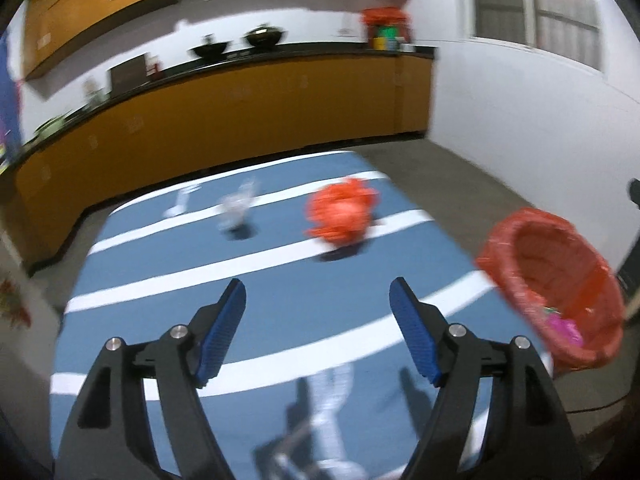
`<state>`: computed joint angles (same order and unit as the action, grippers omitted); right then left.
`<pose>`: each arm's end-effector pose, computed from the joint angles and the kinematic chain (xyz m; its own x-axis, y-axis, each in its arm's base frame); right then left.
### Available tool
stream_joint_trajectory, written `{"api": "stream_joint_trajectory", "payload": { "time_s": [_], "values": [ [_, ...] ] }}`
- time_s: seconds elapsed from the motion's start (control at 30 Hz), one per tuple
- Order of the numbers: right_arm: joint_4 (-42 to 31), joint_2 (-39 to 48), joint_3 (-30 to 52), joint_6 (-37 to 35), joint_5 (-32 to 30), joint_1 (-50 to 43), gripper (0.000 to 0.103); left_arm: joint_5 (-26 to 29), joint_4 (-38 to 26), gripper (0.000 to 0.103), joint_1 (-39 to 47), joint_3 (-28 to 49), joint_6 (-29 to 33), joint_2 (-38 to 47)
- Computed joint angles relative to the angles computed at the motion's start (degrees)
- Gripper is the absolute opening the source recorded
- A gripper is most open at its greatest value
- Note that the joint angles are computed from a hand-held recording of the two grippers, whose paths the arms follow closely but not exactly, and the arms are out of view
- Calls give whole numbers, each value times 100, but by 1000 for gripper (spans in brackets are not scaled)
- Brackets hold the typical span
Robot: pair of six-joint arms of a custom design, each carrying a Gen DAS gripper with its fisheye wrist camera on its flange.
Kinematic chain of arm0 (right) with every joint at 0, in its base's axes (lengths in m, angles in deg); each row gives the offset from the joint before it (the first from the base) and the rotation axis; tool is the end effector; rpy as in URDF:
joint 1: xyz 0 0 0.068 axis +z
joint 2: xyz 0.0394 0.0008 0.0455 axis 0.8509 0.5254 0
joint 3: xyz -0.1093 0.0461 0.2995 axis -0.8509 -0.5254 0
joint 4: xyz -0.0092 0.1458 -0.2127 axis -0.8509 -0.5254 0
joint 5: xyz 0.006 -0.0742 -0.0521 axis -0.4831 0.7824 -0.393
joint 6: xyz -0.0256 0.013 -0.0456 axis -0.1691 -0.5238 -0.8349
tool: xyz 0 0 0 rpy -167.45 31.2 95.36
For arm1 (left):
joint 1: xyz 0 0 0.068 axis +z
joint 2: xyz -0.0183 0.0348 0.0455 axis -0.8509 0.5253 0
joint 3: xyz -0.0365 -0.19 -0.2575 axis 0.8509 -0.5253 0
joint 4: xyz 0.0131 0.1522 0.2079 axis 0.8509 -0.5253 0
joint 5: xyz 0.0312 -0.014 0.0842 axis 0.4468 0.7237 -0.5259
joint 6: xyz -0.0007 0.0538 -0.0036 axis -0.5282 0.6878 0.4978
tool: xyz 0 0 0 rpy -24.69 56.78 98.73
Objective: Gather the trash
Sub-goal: 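Grasp the small red bag on the table with the right gripper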
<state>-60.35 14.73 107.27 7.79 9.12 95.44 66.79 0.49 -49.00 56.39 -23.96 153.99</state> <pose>0.2559 0.1689 0.2495 -0.4553 0.2146 -0.8641 0.1294 0.9762 0.1742 0.3390 0.0477 0.1933 -0.5997 0.1310 -0.7894 0.1532 0.9871 0.0474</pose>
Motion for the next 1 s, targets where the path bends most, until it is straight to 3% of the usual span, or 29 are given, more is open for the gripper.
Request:
{"api": "stream_joint_trajectory", "payload": {
  "time_s": [0.17, 0.5, 0.83, 1.0],
  "values": [
    [-94, 700, 792, -215, -238, 199, 81, 195, -115, 75, 836, 365, -55, 250],
    [-873, 2479, 3082, -440, -617, 369, 81, 445, -86, 79, 1604, 887, -168, 585],
    [-2486, 4563, 6001, -390, -1165, 275, 81, 496, -210, 79, 1970, 1464, -77, 1182],
    [-3411, 5436, 7457, -246, -985, 264, 81, 491, -347, 79, 2055, 1770, -176, 1437]
  ]
}}
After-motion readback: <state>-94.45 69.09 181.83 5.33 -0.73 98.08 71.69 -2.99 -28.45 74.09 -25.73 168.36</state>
